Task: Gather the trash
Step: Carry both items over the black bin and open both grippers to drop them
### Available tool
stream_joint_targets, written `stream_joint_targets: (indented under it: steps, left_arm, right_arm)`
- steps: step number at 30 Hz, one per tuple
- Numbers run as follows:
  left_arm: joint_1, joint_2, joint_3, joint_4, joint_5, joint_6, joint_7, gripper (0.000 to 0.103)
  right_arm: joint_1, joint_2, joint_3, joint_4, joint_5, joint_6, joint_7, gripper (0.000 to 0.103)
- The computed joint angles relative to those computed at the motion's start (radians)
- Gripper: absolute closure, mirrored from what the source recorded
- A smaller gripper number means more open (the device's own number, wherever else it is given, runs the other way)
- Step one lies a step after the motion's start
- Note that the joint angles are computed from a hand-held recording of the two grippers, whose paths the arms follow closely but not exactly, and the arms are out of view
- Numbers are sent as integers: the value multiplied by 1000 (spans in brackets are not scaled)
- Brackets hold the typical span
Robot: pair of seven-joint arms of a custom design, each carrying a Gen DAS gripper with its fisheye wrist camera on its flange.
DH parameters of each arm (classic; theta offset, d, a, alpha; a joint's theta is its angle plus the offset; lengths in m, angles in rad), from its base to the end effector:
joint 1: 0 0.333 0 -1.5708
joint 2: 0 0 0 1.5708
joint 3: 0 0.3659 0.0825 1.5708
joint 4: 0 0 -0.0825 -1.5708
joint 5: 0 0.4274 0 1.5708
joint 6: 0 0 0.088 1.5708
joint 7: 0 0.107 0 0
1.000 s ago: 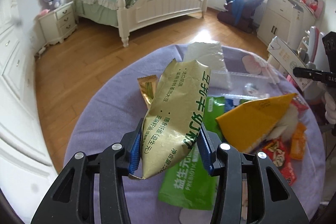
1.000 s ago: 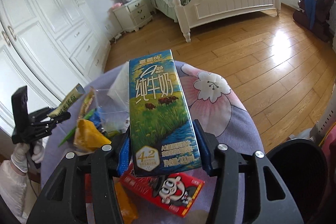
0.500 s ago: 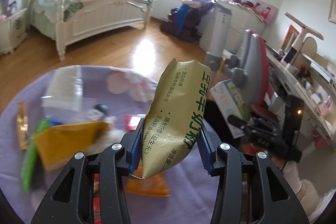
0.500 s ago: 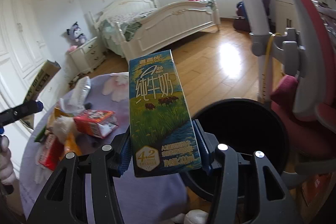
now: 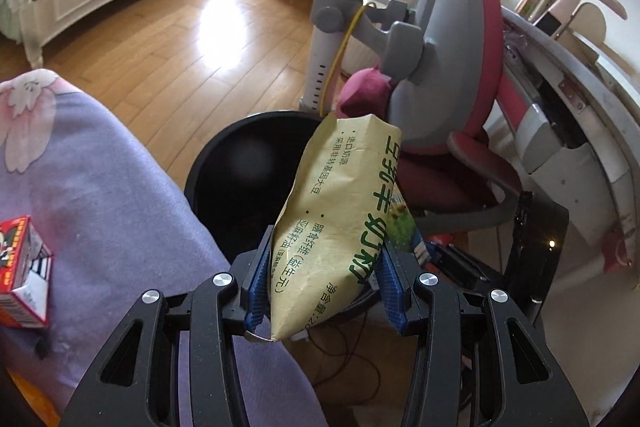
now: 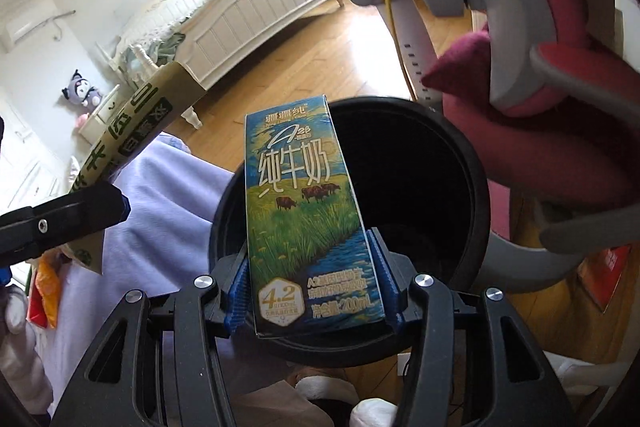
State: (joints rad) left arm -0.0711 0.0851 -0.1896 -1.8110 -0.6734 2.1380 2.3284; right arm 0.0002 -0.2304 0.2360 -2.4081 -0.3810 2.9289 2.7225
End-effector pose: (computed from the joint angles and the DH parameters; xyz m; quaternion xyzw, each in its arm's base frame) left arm 0.6303 -0.1917 0.5596 0.3930 -0.8598 0.3207 0.0587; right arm 0.5092 0.1531 0.5054 -0.4493 0.8105 -0.1617 0.3393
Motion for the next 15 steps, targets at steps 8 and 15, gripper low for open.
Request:
stream_joint_targets:
  steps: [8, 15]
  left_arm:
    - [-8, 41, -13, 31, 77, 19, -38, 56]
    - [-1, 49, -24, 33, 95, 28, -25, 56]
  right_arm:
    - [43, 36, -50, -22, 123, 40, -69, 51]
    - [63, 64, -81, -31, 215, 73, -142, 51]
